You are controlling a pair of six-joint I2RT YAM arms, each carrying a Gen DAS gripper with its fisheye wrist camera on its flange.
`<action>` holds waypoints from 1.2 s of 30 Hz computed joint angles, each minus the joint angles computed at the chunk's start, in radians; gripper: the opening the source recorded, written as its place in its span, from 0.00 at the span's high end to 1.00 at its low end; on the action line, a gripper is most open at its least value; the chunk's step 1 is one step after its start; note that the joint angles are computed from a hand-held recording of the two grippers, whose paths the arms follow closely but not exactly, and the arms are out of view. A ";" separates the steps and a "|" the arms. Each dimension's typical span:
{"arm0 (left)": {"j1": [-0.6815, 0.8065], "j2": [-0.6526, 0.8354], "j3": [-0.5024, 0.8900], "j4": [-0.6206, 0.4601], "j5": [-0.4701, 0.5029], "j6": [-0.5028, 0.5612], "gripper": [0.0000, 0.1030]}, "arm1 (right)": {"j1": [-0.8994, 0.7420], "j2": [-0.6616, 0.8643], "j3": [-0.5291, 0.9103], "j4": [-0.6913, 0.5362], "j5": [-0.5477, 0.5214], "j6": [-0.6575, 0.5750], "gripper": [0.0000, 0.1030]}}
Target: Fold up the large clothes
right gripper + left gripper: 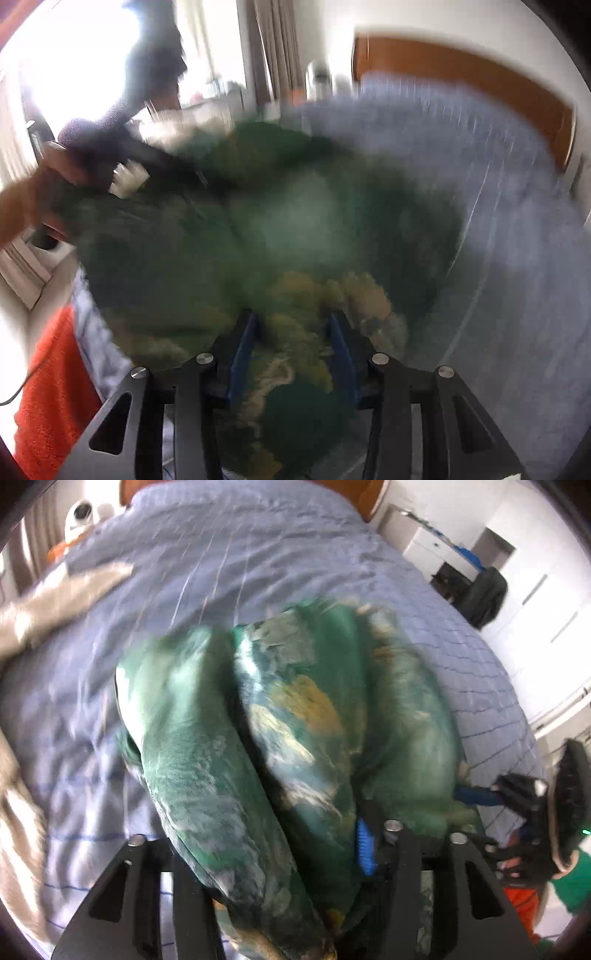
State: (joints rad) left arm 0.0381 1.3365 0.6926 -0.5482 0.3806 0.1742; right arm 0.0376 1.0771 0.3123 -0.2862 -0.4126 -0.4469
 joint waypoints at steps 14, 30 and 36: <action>0.209 0.111 -0.041 0.062 0.239 0.098 0.40 | -0.078 0.192 0.331 -0.195 -0.185 0.088 0.59; 0.018 -0.059 -0.217 0.300 -0.058 -0.036 0.38 | 0.141 0.937 0.709 0.155 -0.035 0.341 0.60; -0.015 -0.125 -0.249 0.299 -0.126 -0.040 0.37 | 0.148 0.872 0.635 0.212 0.005 0.329 0.59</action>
State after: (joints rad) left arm 0.0230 1.2119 0.4438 -0.2488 0.2550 0.1341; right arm 0.1858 1.9489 0.9471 -0.0741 -0.4078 -0.1178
